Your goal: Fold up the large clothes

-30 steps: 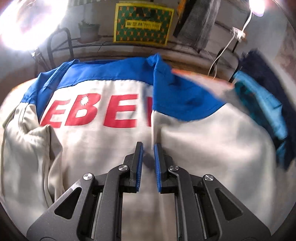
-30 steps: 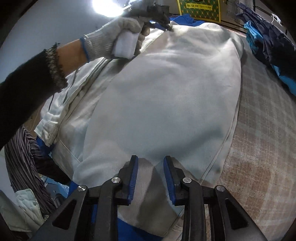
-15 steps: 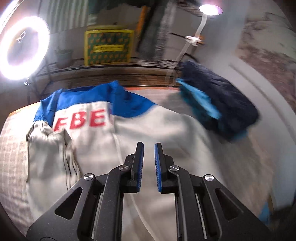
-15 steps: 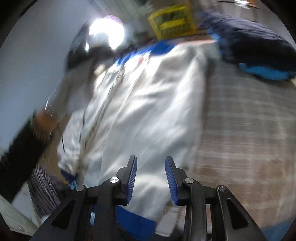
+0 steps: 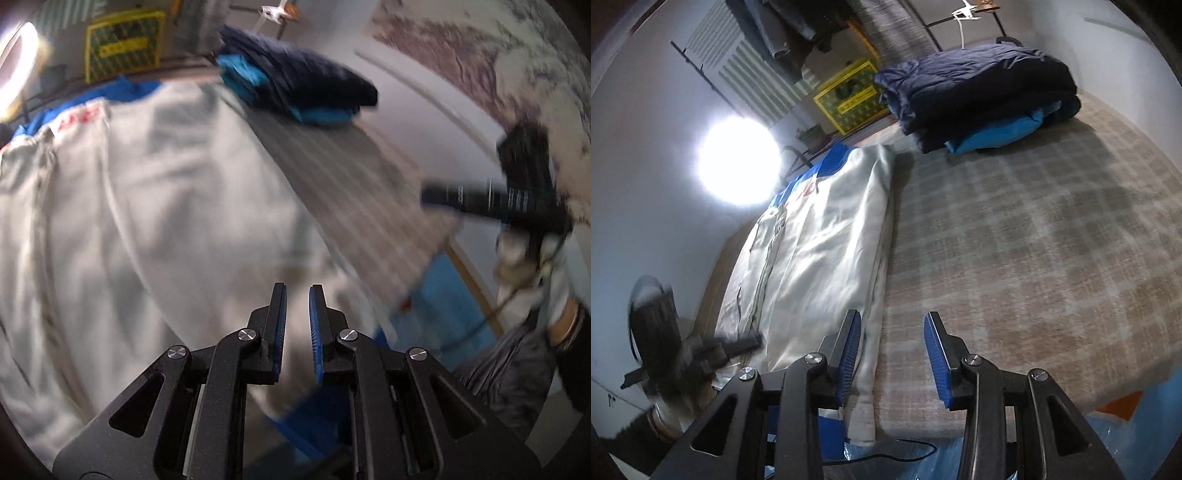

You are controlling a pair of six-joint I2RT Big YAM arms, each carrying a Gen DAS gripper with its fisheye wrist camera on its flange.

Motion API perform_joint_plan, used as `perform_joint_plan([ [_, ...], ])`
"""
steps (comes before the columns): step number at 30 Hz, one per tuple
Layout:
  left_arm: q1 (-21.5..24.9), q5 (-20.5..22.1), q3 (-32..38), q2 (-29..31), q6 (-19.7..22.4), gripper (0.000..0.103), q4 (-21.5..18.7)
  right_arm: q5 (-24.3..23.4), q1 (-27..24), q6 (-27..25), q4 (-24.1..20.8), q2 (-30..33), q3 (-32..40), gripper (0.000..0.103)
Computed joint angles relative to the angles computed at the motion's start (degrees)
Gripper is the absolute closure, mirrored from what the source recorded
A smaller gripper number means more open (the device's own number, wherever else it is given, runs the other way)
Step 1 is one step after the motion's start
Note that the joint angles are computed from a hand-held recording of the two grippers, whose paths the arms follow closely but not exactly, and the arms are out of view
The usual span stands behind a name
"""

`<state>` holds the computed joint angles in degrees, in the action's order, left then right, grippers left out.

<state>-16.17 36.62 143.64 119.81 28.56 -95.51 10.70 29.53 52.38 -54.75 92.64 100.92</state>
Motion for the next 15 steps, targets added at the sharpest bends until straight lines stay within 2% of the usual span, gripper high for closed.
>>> perform_joint_plan([
  [3,-1.28,-0.01,-9.86,-4.28,-1.29,0.093,3.03,0.8,0.38,0.26,0.61,-0.73,-0.65,0.065],
  [7,-3.82,-1.53,-17.79,-7.05,-4.07,0.092,7.43,1.46,0.68,-0.08,1.81,-1.95,-1.69,0.065],
  [8,-4.32,-2.44,-21.12,-8.94,-5.13,0.087,11.1,1.66,0.73,-0.18,2.29,-2.33,-2.0,0.065],
  [10,-5.07,-2.82,-23.19,-10.62,-5.34,0.075,13.17,1.76,0.71,-0.25,3.23,-3.1,-2.68,0.065],
  [12,-5.57,-2.79,-24.73,-11.96,-5.39,0.054,14.35,1.9,0.62,-0.53,4.43,-4.15,-3.67,0.064],
  [15,-6.6,-4.15,-28.0,-14.55,-3.52,0.05,16.94,2.01,0.33,-1.27,5.96,-5.85,-5.12,0.059],
])
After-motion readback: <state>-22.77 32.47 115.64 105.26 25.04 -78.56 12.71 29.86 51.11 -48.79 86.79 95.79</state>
